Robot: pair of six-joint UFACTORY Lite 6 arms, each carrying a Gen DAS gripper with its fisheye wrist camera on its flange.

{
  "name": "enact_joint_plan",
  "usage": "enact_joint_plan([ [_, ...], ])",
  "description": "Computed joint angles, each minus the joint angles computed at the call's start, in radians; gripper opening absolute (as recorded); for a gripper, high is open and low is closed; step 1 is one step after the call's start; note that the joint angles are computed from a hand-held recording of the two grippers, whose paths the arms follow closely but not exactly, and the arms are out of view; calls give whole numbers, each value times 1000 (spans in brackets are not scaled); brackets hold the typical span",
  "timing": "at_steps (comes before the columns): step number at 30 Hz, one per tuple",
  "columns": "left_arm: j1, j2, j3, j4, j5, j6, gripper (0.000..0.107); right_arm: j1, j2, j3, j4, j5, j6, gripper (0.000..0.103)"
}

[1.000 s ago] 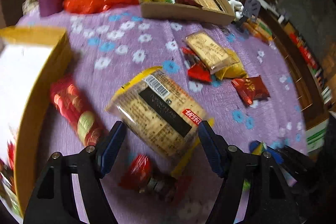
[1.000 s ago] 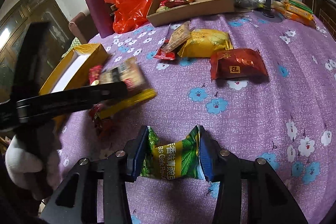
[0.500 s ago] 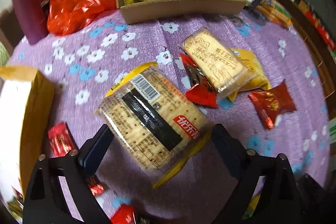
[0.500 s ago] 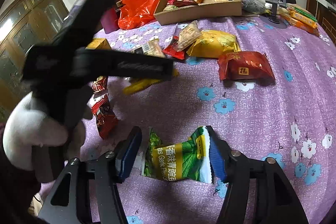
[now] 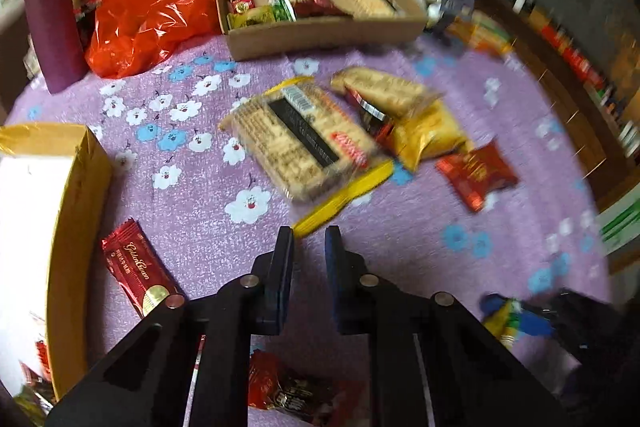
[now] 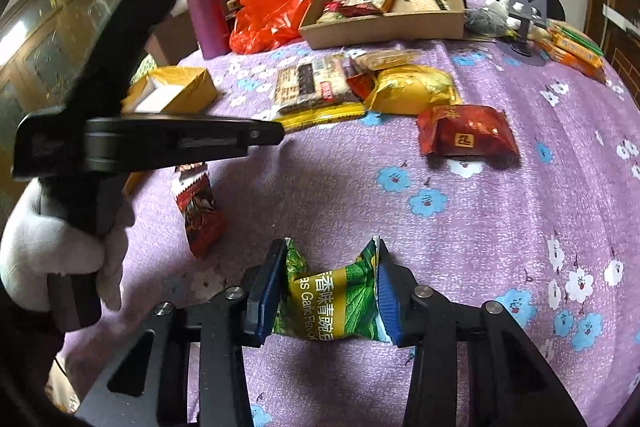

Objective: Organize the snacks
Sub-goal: 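Grasp the clear cracker pack with the left tool and lift it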

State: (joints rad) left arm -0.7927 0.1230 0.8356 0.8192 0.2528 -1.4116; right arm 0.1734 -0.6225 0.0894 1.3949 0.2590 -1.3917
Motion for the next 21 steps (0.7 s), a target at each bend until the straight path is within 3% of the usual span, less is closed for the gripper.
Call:
enact_joint_plan([
  [2, 45, 3, 26, -73, -30, 68, 16, -33, -11, 0, -11, 34, 8, 43],
  [6, 120, 102, 164, -217, -30, 195, 53, -69, 52, 14, 52, 71, -60, 43],
  [9, 114, 219, 293, -143, 28, 119, 53, -100, 64, 15, 68, 103, -92, 44],
  [11, 111, 329, 416, -189, 91, 150, 58, -99, 66, 15, 76, 103, -101, 44],
  [13, 103, 398, 488, -133, 133, 92, 85, -95, 64, 13, 78, 102, -105, 44],
  [16, 96, 458, 553, -70, 159, 45, 93, -87, 65, 12, 85, 99, -109, 44],
  [19, 75, 589, 706, -162, 271, 196, 101, -109, 78, 19, 84, 126, -120, 45],
  [21, 59, 611, 738, -175, 288, 235, 100, -90, 71, 17, 86, 107, -116, 46],
])
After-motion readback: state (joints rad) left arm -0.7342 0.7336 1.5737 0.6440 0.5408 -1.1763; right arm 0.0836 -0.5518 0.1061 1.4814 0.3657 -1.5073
